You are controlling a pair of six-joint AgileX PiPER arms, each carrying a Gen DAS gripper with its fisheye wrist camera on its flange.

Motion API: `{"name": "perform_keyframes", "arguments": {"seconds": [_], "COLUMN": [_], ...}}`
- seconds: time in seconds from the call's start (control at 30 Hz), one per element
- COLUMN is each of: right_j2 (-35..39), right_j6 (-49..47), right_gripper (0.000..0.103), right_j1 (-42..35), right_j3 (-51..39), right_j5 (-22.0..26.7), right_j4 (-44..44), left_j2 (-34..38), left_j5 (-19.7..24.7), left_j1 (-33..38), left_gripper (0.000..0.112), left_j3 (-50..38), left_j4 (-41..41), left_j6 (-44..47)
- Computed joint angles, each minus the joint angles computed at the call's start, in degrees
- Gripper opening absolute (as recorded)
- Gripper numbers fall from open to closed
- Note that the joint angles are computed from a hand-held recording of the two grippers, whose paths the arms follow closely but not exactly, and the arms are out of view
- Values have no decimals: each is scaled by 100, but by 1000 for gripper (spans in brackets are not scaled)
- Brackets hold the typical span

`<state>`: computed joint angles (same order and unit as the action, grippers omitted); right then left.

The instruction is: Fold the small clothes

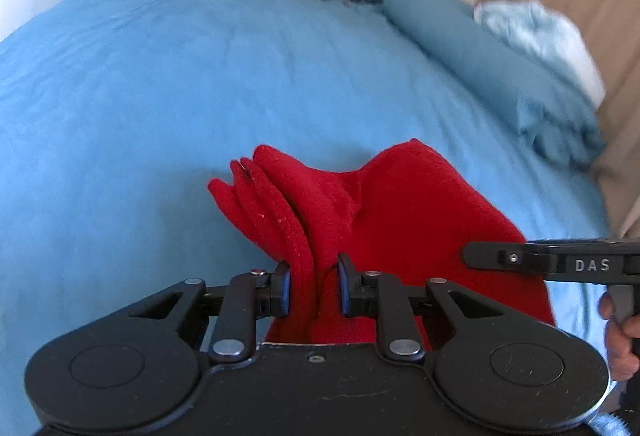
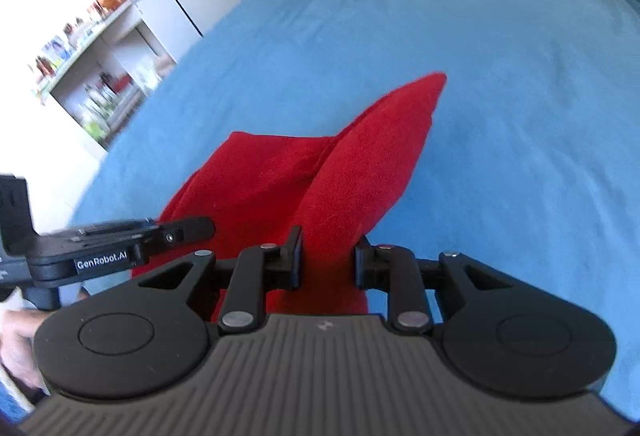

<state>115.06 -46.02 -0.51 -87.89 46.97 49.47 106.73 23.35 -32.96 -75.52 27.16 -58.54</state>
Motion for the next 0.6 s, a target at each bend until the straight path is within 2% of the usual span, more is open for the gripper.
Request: {"name": "perform_keyframes", "arguments": {"seconds": [0.03,0.1,0.13,0.17,0.23,0.37,0.43,0.6], "right_j2": [-87,-326,-470,-640,-964,-1083,-1013,-531], "right_j6": [-192,-209,-107,-185,-696,-707,-516,-129], "right_gripper": [46,61,74,91,103,103,103,103], "right_j1": [-32,-4,31,37,-74,-78,18,281], "right_j3": [263,692,881,1131,1620,1855,1876,1721], "right_j5": [-143,-559,-765,-1009,-1308,-1388,-1494,-1843], "right_j4": [15,-327,-558,-585,-315,-361,-479,-989], "left_j2": [98,131,45,-29,-215,-275,-87,77], "left_j5": [260,784,935,1054,1170,1354,1461,1489], "left_j1": [-125,-373,-472,-564,-710,-693,-724,-685], "left_gripper": [32,53,78,89,92,92,92,93], "left_j3": [-132,-218,-105,-20,235,400,300,528], "left_j4": [217,773,1039,1339,1905,1934,1922,1727], "left_j6": [-252,-786,-994,-1219,-1687,-1686,-1686,-1432]}}
